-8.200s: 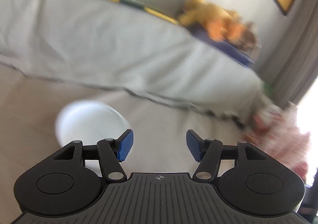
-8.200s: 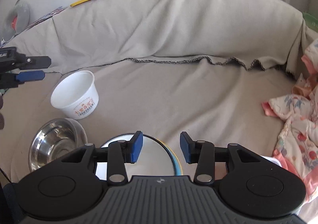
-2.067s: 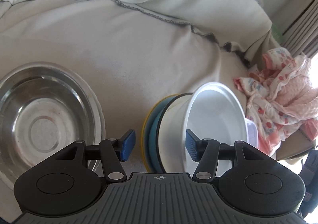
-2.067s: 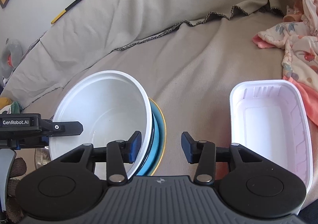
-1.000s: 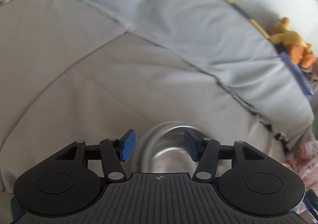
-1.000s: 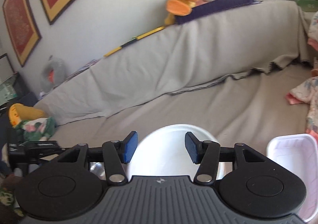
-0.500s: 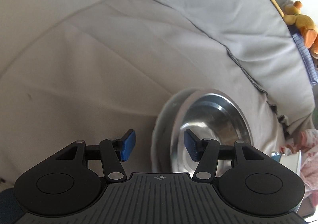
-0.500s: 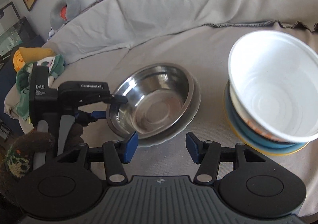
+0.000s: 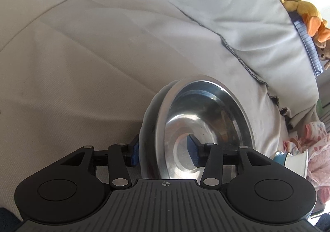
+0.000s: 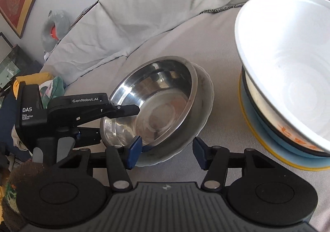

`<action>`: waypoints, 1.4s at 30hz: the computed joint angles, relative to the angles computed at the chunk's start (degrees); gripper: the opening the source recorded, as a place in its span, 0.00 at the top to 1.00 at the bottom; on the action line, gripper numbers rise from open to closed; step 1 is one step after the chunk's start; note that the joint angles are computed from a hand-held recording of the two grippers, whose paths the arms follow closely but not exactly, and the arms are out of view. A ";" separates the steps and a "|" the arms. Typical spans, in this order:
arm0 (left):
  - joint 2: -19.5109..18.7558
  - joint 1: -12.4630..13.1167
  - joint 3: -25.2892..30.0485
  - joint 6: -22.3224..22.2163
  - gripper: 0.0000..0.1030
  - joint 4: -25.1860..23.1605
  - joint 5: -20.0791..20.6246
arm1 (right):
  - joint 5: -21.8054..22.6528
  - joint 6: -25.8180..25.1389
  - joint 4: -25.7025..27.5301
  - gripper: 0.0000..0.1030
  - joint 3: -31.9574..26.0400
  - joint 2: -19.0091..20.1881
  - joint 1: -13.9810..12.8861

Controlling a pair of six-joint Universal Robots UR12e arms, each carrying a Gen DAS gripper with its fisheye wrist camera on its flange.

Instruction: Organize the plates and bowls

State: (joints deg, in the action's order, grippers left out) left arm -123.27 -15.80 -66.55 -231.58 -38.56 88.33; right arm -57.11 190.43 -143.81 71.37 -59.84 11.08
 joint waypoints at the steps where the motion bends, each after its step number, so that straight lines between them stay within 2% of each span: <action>1: -0.34 -0.03 0.61 0.16 0.50 -0.32 -0.02 | -0.74 -0.55 -1.45 0.54 0.65 -0.35 0.10; 2: -0.59 -0.04 1.01 0.23 0.50 -0.42 -0.28 | -0.94 -1.61 -2.62 0.58 1.10 -0.56 0.19; 5: -1.10 0.10 1.66 -0.32 0.51 -0.53 -1.77 | -0.83 -3.13 -2.73 0.58 1.55 -0.93 0.34; 12: -0.32 -0.24 1.11 -1.84 0.59 -1.66 -0.09 | -2.10 -2.63 -1.56 0.58 1.18 -1.19 0.26; 14: 0.30 -0.68 0.90 -1.83 0.59 -1.72 2.25 | -0.79 -3.11 -1.36 0.58 1.05 -1.36 -0.03; 17: 1.23 -2.14 1.62 -1.27 0.59 -2.57 9.24 | 3.62 -5.27 -0.30 0.58 0.56 -1.62 -0.78; 19: 1.87 -3.11 2.00 -0.04 0.59 -1.09 12.91 | 7.06 -6.66 -1.03 0.58 0.56 -2.15 -1.76; 21: 2.34 -3.98 2.26 2.55 0.59 3.63 13.84 | 8.73 -6.79 -5.85 0.58 0.55 -2.68 -2.97; 22: 2.39 -4.24 2.47 4.17 0.59 6.42 12.92 | 8.55 -5.99 -9.66 0.58 0.66 -2.97 -3.67; 24: 1.76 -4.55 3.80 7.64 0.59 11.61 8.54 | 5.93 -3.67 -17.68 0.56 0.81 -3.41 -5.02; 25: 0.94 -4.74 5.30 9.78 0.59 12.56 6.11 | 3.43 -2.97 -19.96 0.47 0.89 -3.73 -5.61; 26: -0.09 -5.02 7.29 11.92 0.59 11.80 4.16 | 0.08 -2.63 -20.61 0.39 0.87 -4.07 -6.05; 27: -1.57 -5.45 10.16 13.91 0.59 9.31 2.58 | -3.28 -2.43 -20.23 0.37 0.89 -4.36 -6.31; 31: -8.01 -6.81 21.55 18.56 0.59 -3.59 -1.77 | -14.58 -3.71 -12.95 0.37 1.26 -4.73 -6.71; 33: -10.67 -7.32 25.99 19.73 0.59 -10.00 -2.02 | -16.88 -5.10 -9.54 0.37 1.66 -4.48 -6.63; 36: -12.98 -8.25 29.92 20.43 0.59 -16.71 2.13 | -16.10 -6.55 -4.41 0.40 1.26 -3.42 -6.79; 37: -13.53 -8.36 30.81 20.60 0.59 -18.31 2.98 | -15.88 -6.73 -2.84 0.44 0.78 -2.94 -6.75; 39: -13.86 -8.18 31.15 20.28 0.58 -19.89 2.70 | -17.28 -6.84 -1.75 0.47 0.38 -2.25 -6.47; 41: -14.13 -7.94 31.34 19.71 0.56 -20.61 1.99 | -20.95 -6.40 -2.40 0.46 0.10 -1.62 -5.94; 42: -14.55 -7.73 31.84 19.38 0.56 -20.64 0.63 | -21.22 -6.03 -2.28 0.47 -0.14 -1.32 -5.99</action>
State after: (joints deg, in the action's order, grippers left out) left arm -137.82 -23.53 -34.70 -212.20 -59.21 88.96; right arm -78.33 184.40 -146.09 71.23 -61.16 5.09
